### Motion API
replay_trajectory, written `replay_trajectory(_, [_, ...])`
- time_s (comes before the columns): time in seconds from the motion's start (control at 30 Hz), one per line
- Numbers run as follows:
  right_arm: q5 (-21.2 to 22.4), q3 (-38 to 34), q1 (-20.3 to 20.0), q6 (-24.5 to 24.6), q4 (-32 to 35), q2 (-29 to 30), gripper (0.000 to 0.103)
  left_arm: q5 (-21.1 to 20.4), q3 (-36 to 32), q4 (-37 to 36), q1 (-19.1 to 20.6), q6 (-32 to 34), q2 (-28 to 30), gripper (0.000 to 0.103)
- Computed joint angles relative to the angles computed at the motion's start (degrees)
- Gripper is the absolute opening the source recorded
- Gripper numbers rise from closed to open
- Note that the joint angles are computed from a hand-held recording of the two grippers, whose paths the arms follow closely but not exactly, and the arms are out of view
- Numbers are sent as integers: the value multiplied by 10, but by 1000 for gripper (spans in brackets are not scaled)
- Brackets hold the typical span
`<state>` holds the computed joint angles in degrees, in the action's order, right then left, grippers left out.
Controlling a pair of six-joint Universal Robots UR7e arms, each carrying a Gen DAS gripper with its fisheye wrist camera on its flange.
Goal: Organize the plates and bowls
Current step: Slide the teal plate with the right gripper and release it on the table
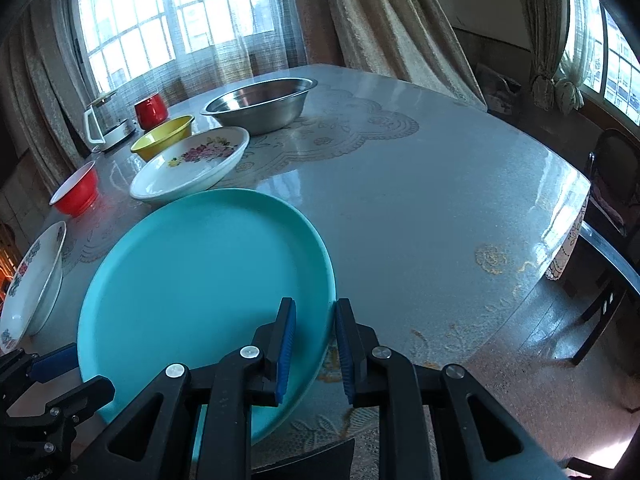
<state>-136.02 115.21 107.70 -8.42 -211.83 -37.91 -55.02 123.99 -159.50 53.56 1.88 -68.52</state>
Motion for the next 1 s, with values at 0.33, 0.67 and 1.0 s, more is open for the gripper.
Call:
replay_trajectory(0.33, [-30, -4, -23, 3, -24, -15, 20, -10, -65, -4, -5, 18, 76, 52])
replay_trajectory(0.67, [-45, -21, -43, 5, -43, -21, 20, -9, -123, -15, -8, 38, 140, 52])
replay_trajectory(1.0, [-40, -29, -53, 8, -52, -23, 23, -10, -146, -24, -5, 50, 163, 55])
